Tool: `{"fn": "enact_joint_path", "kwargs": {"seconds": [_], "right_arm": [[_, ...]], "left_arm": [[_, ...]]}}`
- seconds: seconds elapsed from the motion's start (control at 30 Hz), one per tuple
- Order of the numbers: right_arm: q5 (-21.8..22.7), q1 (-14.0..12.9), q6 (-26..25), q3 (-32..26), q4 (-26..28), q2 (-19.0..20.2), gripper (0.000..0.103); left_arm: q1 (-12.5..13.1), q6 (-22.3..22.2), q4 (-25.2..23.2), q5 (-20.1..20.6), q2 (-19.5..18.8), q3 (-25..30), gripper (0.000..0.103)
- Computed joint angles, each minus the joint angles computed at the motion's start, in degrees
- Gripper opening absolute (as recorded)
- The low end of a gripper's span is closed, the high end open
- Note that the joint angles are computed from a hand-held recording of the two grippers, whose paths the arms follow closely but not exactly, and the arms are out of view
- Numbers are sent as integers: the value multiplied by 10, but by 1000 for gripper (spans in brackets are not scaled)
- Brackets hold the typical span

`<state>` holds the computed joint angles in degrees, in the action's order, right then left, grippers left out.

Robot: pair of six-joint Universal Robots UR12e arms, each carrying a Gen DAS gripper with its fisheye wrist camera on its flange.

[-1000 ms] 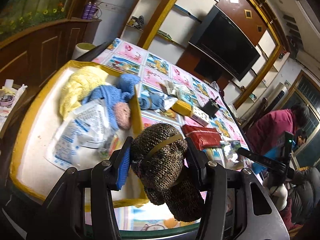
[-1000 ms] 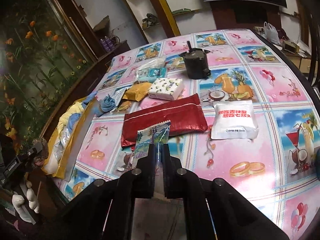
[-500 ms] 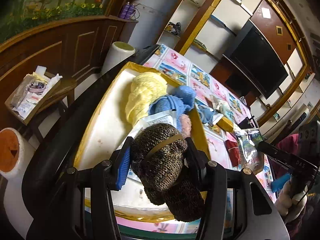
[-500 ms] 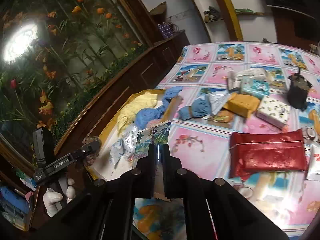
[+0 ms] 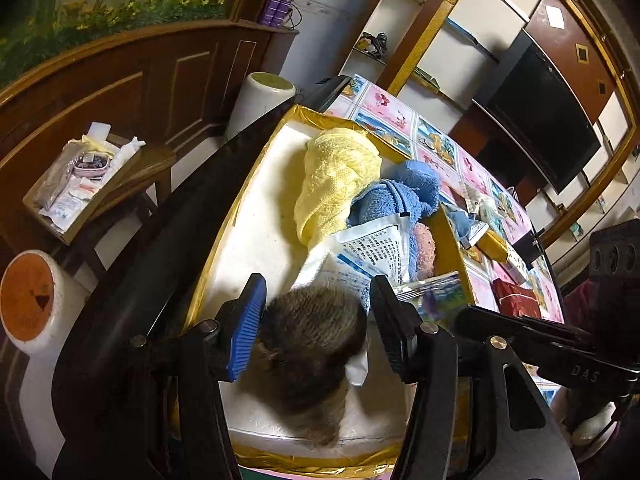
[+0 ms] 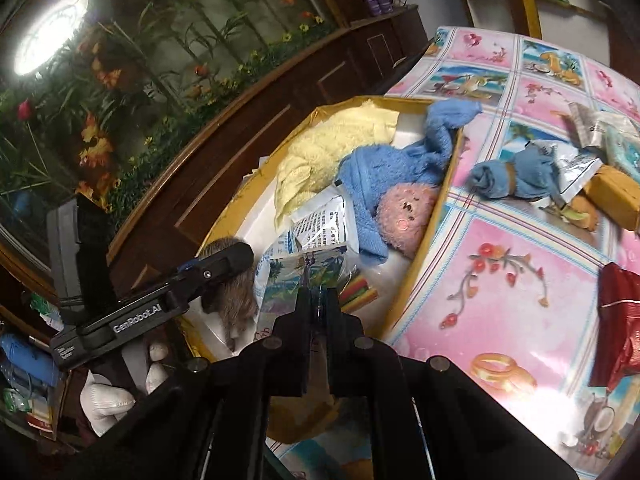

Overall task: Organize soft objects
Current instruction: 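Release the knitted toy into the box with the left gripper while the right gripper drops the clear packet there, then grasp the red foil packet with the right gripper and lift it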

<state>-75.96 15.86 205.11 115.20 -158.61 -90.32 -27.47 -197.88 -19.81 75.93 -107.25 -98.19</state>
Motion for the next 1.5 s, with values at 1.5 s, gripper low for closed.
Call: {"fn": "enact_joint_path", "kwargs": {"seconds": [1.5], "right_arm": [[-125,-187,66,166,-14,-193,29]], "left_arm": [[-99,139,-70,-74,-18,80,58]]}}
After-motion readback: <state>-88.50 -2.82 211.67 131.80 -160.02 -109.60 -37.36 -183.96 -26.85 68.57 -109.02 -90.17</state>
